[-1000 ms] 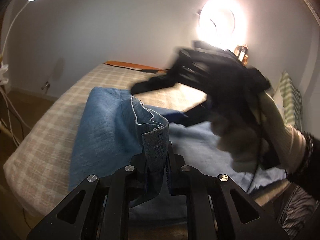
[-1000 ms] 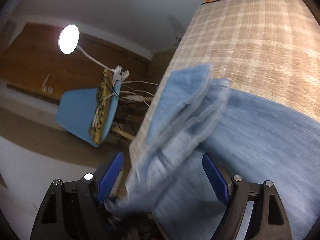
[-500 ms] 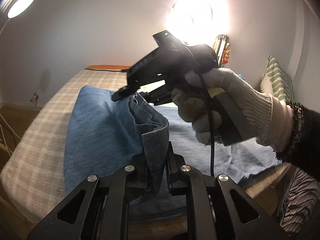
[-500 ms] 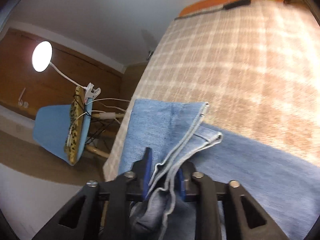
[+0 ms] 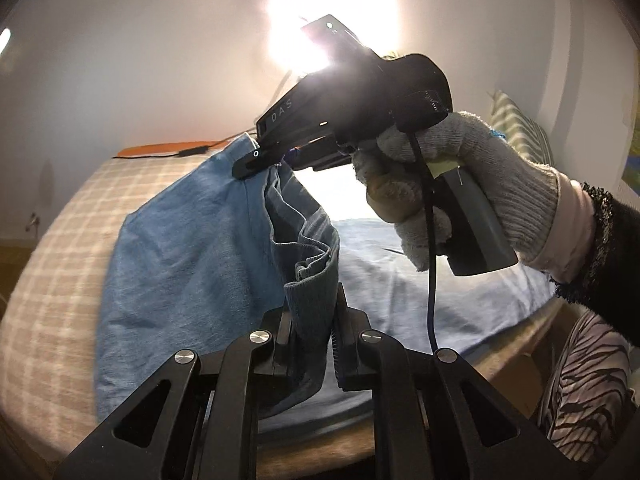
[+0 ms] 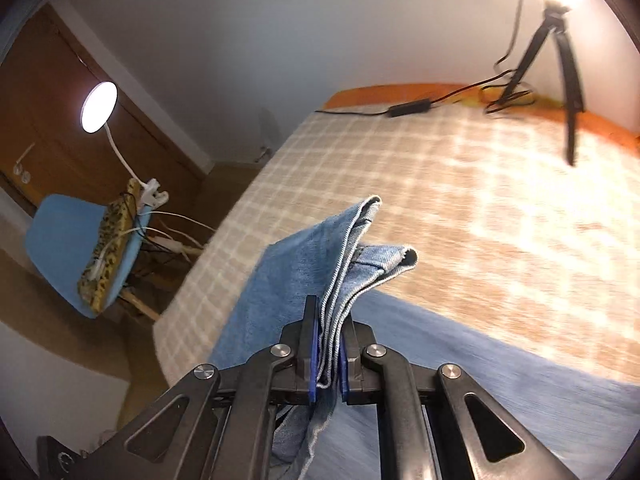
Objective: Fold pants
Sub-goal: 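Grasp the leg hem with the right tool while the left tool holds its edge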
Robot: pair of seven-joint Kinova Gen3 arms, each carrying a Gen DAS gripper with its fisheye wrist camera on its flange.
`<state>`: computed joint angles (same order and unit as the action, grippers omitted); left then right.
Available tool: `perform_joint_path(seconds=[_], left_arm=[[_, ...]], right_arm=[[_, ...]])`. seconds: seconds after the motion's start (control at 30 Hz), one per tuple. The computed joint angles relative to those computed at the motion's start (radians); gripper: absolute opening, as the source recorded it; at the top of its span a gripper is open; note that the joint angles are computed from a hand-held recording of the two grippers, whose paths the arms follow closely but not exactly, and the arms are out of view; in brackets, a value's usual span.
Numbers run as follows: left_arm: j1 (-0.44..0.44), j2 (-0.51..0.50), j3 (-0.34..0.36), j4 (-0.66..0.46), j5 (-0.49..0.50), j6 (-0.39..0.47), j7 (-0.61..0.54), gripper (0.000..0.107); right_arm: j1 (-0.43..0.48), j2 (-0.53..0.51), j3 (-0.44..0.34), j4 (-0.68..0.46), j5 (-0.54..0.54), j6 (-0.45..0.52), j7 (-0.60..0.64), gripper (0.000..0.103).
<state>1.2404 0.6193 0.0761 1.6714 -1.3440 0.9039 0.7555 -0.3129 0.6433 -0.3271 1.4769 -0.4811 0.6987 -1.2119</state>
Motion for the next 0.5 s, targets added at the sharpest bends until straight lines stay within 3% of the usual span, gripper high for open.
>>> perform_joint_path(seconds=[0.5], left_arm=[[-0.003,0.062,-0.052,-0.19,0.033,-0.161,-0.224,0.012]], right_arm=[[0.101,-0.159,0.053,0.162,0.02,-0.051,0.026,0.004]])
